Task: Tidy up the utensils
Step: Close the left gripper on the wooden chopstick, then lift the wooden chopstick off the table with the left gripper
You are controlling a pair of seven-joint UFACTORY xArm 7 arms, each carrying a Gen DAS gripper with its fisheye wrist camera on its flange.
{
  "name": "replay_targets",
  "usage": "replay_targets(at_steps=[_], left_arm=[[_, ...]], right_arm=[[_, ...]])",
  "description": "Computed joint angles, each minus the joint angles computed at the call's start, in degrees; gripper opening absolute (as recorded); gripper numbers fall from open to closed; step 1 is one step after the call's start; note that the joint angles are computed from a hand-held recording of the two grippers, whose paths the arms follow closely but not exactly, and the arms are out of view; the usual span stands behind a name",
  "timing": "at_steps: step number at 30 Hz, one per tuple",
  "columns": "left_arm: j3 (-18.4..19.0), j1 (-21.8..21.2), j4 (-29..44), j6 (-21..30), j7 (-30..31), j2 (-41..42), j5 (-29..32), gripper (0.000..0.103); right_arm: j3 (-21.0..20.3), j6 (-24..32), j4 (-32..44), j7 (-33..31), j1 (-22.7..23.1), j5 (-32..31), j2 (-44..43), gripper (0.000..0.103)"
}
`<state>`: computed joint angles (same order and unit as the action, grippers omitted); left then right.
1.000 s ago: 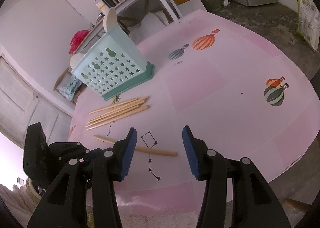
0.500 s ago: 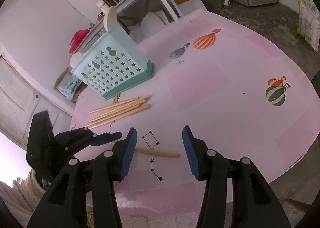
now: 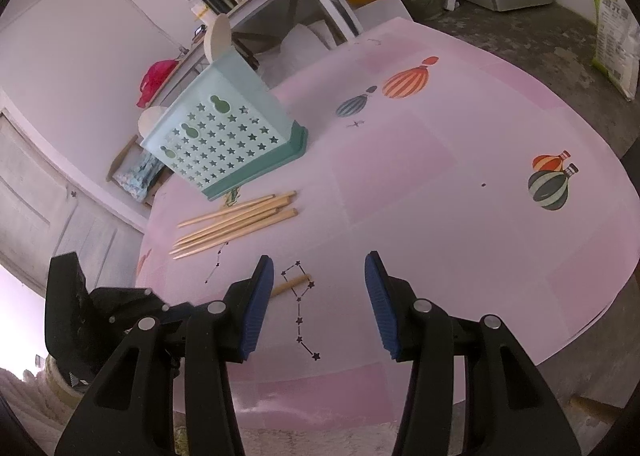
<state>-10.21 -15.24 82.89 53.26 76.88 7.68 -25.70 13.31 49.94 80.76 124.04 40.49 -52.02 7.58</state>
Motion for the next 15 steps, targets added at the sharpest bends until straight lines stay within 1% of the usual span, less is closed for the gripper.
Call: replay_targets(at_steps=[3, 6, 7, 11, 12, 14, 15], left_arm=[[1.0, 0.7, -0.9, 0.3, -2.4, -1.1, 1.2, 0.006], [1.8, 1.4, -0.8, 0.1, -6.3, -1.2, 2.7, 0.007], [2.1, 1.7, -0.3, 0.7, -8.0, -0.9, 3.0, 0.007], [2.2, 2.8, 0.8, 1.7, -9.5, -0.3, 1.8, 0.008], [2.1, 2.8, 1.2, 1.9, -9.9, 0.0, 1.7, 0.01], [1.8, 3.0, 1.8, 2.1, -10.0, 0.3, 0.8, 0.02], [1.6, 3.1, 1.9, 2.2, -9.7, 0.3, 0.2, 0.021]], right_arm=[[0.0, 0.0, 0.6, -0.4, 0.1, 0.0, 0.4, 0.047], [-0.2, -0.4, 1.3, -0.9, 0.2, 0.2, 1.0, 0.047], [-0.3, -0.5, 1.6, -1.1, 0.3, 0.3, 1.3, 0.047], [-0.9, -1.2, 3.0, -2.6, 0.7, 1.0, 2.6, 0.047], [-1.0, -1.2, 3.4, -3.1, 0.8, 1.3, 2.9, 0.047], [-1.3, -1.0, 4.1, -3.8, 1.2, 1.7, 3.4, 0.047], [-1.5, -0.9, 4.4, -4.1, 1.3, 1.9, 3.6, 0.047]])
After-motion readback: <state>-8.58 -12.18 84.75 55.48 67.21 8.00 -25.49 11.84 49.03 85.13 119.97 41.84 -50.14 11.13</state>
